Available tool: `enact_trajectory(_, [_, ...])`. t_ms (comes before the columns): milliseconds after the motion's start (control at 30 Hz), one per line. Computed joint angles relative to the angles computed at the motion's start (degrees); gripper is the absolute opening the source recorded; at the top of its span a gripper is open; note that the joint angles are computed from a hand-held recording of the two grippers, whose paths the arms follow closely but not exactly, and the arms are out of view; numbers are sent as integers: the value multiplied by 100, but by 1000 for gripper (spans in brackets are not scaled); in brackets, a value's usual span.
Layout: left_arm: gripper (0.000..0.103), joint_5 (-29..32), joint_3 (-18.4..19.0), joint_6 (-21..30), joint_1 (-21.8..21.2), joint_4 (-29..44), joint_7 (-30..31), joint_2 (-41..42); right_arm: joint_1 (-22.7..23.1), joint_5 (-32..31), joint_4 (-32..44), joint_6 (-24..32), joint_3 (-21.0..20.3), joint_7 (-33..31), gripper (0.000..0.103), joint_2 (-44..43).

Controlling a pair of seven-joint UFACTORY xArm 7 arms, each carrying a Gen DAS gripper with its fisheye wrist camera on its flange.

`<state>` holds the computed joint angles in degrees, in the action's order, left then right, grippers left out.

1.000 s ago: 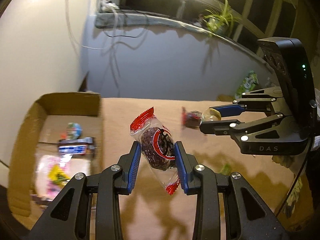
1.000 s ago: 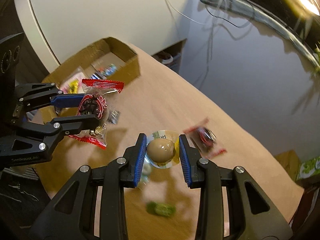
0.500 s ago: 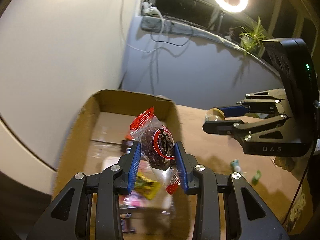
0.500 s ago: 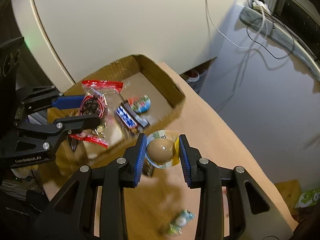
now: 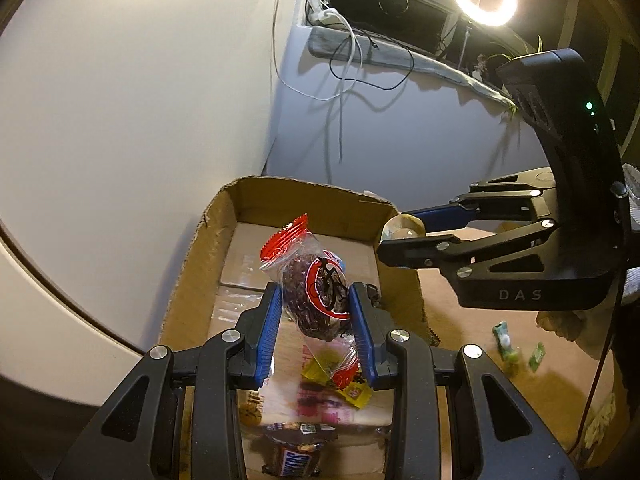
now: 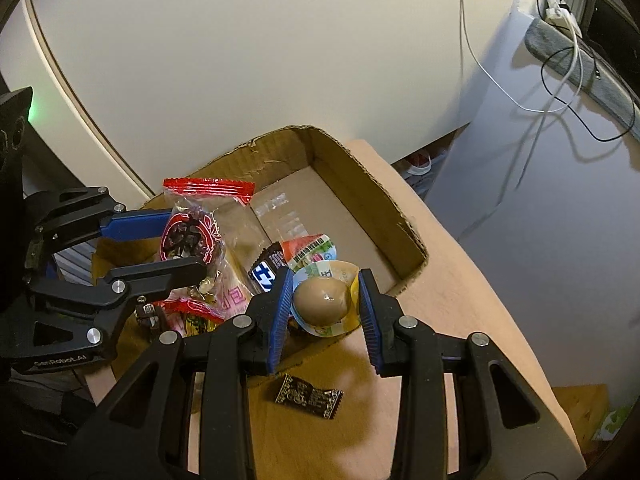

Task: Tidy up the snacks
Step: 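Open both tools to drop the pastry and braised egg into the box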

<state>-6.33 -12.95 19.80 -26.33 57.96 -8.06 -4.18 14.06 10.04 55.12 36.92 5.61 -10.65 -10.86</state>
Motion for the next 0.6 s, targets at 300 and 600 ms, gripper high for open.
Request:
enact_trajectory(300, [34, 100, -8, 42, 18, 42, -47, 46, -30, -102, -5, -85, 22, 76, 43, 45])
enact_trajectory(600, [73, 520, -39, -36, 68, -17, -425, -8, -123, -564, -87, -367, 84, 534, 88, -36])
